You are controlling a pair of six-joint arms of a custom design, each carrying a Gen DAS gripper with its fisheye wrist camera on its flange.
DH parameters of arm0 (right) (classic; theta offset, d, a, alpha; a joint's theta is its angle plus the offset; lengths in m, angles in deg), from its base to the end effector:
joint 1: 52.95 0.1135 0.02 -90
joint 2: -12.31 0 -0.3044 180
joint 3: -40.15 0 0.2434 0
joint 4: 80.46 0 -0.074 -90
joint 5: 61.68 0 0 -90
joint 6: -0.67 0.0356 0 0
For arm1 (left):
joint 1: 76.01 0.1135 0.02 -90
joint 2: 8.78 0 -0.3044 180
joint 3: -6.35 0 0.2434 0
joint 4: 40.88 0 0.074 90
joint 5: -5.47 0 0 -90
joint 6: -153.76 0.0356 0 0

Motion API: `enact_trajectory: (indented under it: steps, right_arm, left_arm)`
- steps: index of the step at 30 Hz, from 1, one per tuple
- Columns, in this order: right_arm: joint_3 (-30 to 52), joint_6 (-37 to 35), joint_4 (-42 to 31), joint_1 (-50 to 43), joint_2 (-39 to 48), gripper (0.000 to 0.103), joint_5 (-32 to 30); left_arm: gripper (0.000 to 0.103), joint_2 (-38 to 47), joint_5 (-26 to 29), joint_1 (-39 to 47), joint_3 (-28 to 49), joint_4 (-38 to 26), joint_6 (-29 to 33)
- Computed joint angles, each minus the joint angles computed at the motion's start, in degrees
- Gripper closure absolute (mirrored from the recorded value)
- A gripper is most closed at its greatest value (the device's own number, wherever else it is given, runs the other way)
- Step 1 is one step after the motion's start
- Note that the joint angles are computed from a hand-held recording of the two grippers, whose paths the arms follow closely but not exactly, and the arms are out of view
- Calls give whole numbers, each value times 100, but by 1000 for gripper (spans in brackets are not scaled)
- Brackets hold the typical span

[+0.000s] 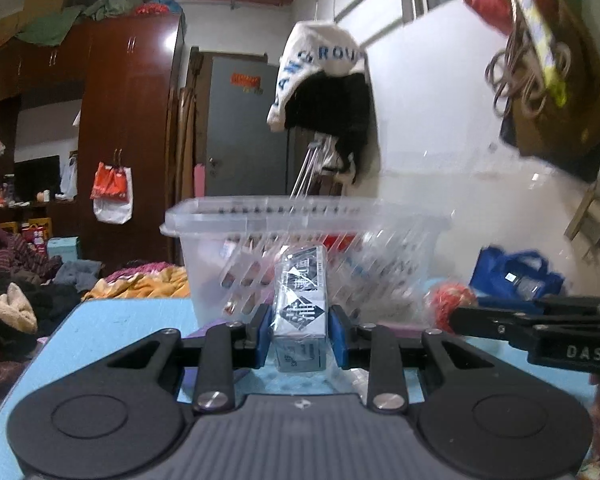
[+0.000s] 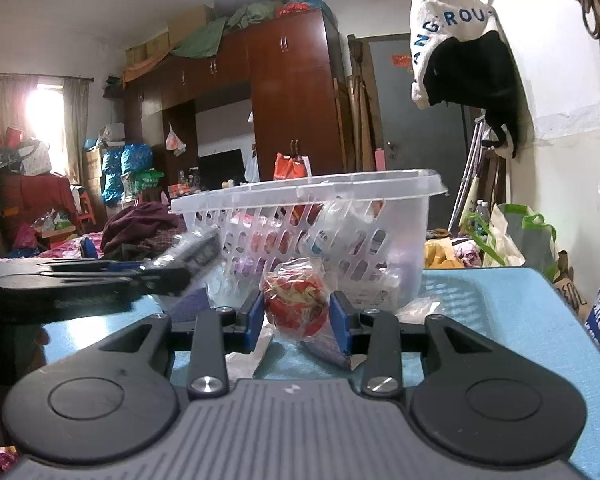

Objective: Organize objects
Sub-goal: 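Lift both items over the basket and release them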

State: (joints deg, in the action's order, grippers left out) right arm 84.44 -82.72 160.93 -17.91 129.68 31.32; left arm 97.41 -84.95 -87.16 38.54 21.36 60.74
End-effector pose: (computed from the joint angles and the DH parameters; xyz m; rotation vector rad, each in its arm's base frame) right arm 0.2779 0.1926 0.1288 -0.4046 1.7535 0.4768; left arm 0.2740 -0.0537 0.1495 0.1208 1.7751 -0.1720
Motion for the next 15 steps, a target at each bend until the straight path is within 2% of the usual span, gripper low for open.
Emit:
enact_trajectory:
  steps: [2, 3, 7, 10, 15]
  right_arm:
    - [-195, 133, 290, -101, -108, 63, -198]
    - [-260, 145, 321, -137, -261, 63, -262]
    - [79, -251, -207, -150, -977, 63, -207]
    - [953, -590, -1162, -265, -1234, 63, -268]
    - [2733, -743, -2841, -544, -805, 63, -279]
  left_arm:
    - [69, -465, 154, 57, -173, 22, 54]
    - [69, -778, 191, 79, -148, -179, 83]
    - [69, -1917, 447, 233, 854, -2104, 252]
    - [69, -1848, 433, 288, 2176, -3535, 312]
    - [69, -933, 110, 193, 4057, -5235, 393]
